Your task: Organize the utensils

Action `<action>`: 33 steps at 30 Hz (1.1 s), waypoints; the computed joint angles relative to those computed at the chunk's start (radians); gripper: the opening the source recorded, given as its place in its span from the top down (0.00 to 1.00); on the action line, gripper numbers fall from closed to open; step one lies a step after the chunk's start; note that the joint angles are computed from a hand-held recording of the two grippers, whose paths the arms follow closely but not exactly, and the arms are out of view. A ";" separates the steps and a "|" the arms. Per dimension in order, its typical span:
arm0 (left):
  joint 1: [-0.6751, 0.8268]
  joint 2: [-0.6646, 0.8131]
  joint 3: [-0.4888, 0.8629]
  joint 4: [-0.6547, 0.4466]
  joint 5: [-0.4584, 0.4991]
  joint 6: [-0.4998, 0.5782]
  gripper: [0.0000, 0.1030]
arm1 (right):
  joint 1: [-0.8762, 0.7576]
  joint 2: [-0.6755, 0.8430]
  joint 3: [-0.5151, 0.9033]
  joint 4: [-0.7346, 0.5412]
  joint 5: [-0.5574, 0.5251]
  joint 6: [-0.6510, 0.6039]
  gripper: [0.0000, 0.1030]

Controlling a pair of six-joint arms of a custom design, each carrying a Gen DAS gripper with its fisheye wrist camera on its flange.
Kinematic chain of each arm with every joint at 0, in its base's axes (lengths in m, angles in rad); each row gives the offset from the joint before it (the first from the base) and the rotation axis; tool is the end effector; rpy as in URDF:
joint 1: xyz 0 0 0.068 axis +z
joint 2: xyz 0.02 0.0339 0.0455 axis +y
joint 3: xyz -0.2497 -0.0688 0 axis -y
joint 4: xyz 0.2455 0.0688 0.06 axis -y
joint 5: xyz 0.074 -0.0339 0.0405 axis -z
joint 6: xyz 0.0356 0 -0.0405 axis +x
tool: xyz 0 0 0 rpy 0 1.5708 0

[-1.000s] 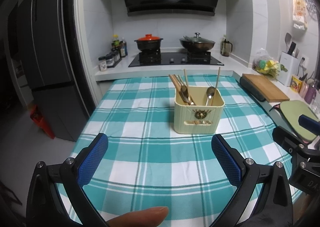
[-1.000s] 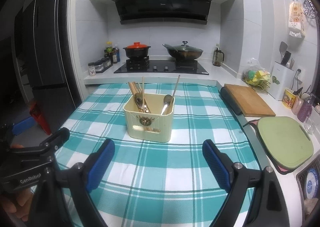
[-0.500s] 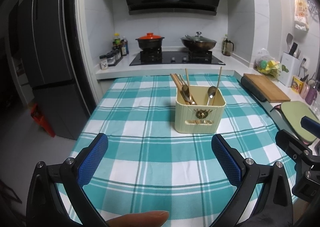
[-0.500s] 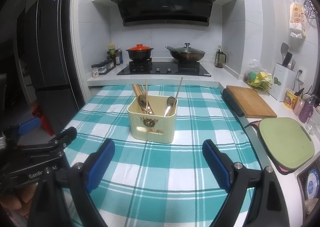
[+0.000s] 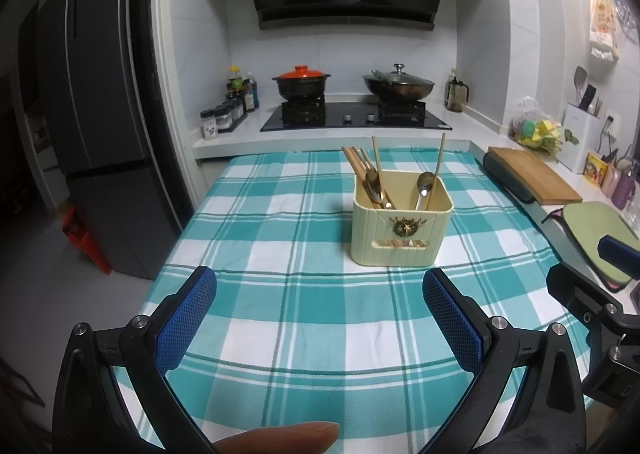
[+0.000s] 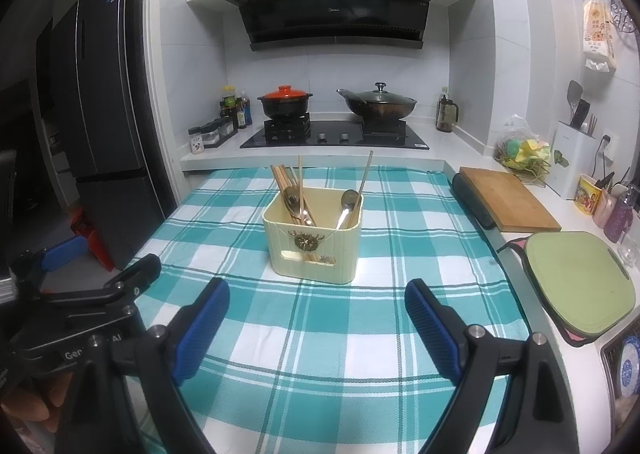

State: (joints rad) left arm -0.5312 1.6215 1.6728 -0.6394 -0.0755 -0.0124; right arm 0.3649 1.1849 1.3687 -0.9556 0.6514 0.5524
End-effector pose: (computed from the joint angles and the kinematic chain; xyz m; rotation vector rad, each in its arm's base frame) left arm 0.3168 -0.1830 0.3746 0.5132 2.1045 -0.2323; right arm 0.2223 0.0618 0.3773 0.5059 2.1095 -0.2489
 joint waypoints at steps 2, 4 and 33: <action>0.004 0.001 -0.001 0.001 0.003 -0.001 0.00 | -0.001 -0.001 -0.004 0.003 -0.005 0.000 0.12; 0.006 0.000 -0.005 0.003 0.004 -0.002 0.00 | -0.003 -0.002 -0.006 0.005 -0.011 0.001 0.12; 0.012 0.002 -0.004 -0.002 0.008 -0.002 0.00 | 0.011 0.013 0.008 -0.008 -0.010 0.000 0.12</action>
State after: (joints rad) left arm -0.5188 1.6235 1.6690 -0.6411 -0.0678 -0.0147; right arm 0.3760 1.1983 1.3768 -0.9633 0.6417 0.5520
